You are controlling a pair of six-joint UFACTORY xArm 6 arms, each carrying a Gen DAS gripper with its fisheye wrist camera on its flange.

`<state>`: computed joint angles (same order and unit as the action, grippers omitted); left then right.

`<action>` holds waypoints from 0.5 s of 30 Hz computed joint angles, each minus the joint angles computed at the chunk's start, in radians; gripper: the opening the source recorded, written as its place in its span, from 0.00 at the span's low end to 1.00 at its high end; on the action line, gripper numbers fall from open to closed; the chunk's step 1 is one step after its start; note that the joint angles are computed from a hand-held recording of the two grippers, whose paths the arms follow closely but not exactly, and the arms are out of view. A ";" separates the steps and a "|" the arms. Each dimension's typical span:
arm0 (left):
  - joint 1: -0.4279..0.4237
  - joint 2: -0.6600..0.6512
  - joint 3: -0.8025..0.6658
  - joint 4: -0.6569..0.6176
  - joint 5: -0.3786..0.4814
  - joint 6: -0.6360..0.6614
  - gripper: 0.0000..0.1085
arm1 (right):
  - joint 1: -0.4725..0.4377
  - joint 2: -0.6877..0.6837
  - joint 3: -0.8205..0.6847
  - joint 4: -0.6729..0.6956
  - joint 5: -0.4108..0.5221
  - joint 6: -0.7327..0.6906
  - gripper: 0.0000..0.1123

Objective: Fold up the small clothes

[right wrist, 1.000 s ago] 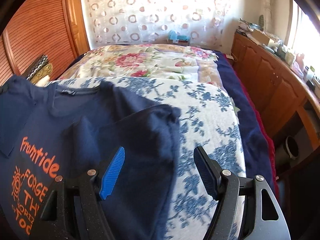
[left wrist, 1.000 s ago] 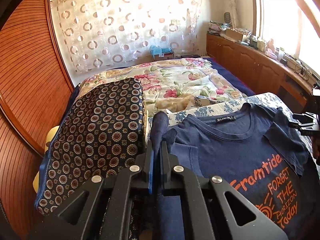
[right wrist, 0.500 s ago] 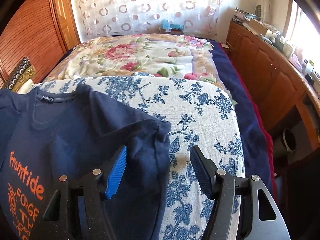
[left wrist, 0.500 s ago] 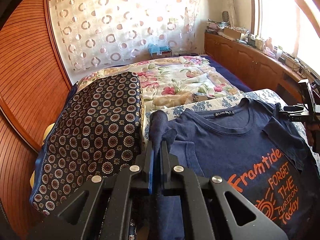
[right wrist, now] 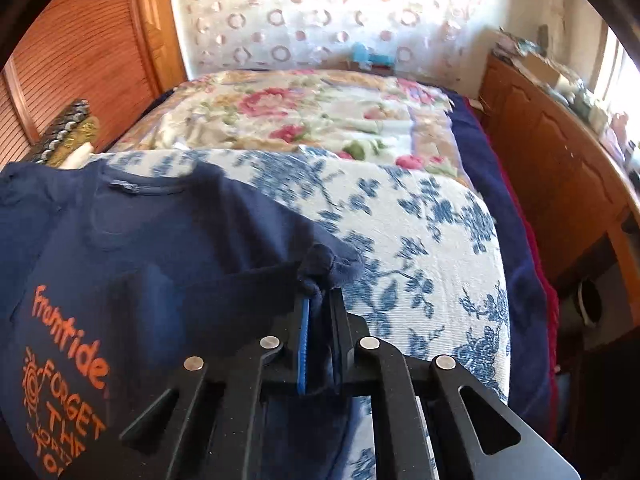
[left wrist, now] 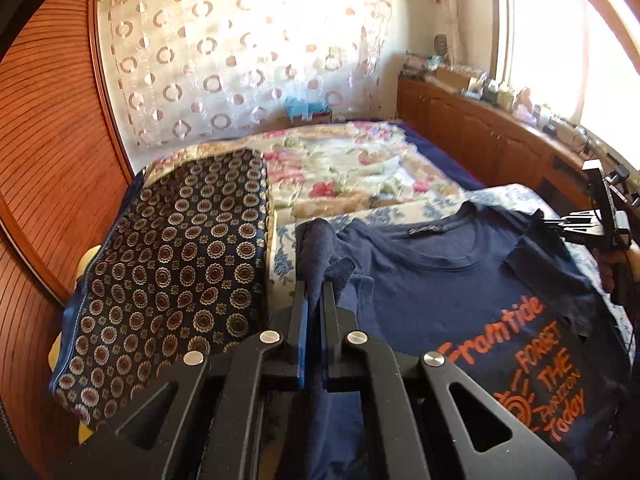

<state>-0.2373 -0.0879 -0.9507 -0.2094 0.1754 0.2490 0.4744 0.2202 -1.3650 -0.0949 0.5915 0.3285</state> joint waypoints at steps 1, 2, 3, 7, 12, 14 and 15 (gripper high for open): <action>-0.007 -0.024 0.024 -0.042 -0.015 0.035 0.05 | 0.005 -0.022 0.023 -0.012 -0.028 0.013 0.07; -0.013 -0.050 0.048 -0.083 -0.030 0.068 0.05 | 0.009 -0.051 0.054 -0.021 -0.064 0.025 0.07; -0.022 -0.085 0.078 -0.145 -0.047 0.119 0.05 | 0.013 -0.085 0.090 -0.023 -0.103 0.031 0.07; -0.050 -0.215 0.173 -0.418 -0.074 0.337 0.05 | 0.042 -0.257 0.243 -0.076 -0.220 0.074 0.06; -0.068 -0.430 0.335 -0.582 -0.094 0.477 0.05 | 0.079 -0.486 0.431 -0.142 -0.242 0.141 0.06; -0.067 -0.512 0.406 -0.590 -0.090 0.476 0.05 | 0.099 -0.583 0.504 -0.155 -0.226 0.168 0.06; -0.062 -0.559 0.446 -0.580 -0.085 0.460 0.05 | 0.109 -0.630 0.538 -0.158 -0.216 0.177 0.06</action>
